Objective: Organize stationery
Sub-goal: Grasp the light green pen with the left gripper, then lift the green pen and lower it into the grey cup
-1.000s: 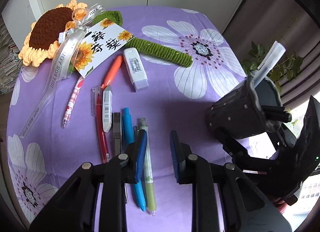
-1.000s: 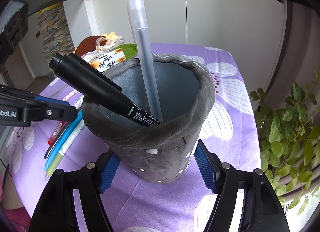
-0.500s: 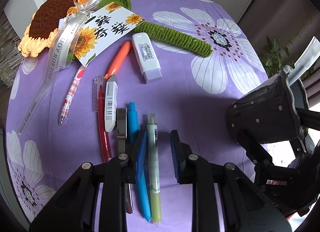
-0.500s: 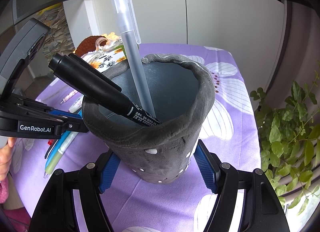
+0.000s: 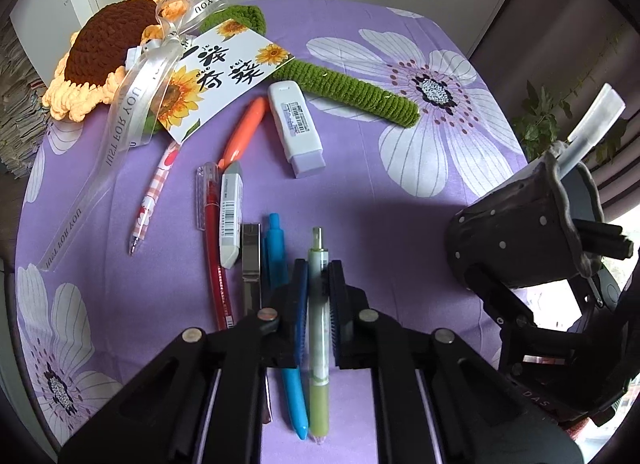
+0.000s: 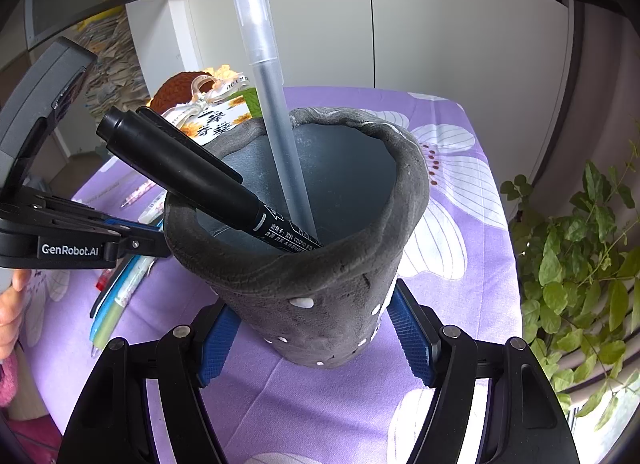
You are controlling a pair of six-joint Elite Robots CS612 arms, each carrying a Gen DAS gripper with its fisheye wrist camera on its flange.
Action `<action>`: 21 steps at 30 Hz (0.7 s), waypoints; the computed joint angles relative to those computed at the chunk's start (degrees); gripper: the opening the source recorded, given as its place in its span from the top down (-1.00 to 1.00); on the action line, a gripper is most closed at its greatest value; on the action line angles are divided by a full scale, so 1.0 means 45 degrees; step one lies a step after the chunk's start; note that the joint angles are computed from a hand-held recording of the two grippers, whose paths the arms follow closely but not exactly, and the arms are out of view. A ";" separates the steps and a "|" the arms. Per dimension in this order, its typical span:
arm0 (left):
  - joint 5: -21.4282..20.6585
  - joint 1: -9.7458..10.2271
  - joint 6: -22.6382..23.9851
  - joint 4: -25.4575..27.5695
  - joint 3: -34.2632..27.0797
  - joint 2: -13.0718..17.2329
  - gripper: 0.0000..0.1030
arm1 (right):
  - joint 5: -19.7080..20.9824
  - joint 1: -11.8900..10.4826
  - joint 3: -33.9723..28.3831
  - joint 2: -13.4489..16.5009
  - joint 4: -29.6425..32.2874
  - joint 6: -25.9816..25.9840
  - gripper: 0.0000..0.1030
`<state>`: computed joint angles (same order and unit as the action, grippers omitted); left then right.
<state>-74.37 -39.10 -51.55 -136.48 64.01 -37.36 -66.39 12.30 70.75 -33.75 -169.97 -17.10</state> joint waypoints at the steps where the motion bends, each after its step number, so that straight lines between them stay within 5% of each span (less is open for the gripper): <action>1: 0.0088 -0.0028 0.0057 -0.0181 0.0096 -0.0079 0.85 | 0.0002 -0.0004 -0.0011 0.0006 0.0007 -0.0002 -0.40; 21: 0.2484 -0.0809 0.1992 -0.3834 0.1271 -0.1342 0.85 | 0.0022 -0.0010 -0.0016 0.0005 0.0025 -0.0004 -0.40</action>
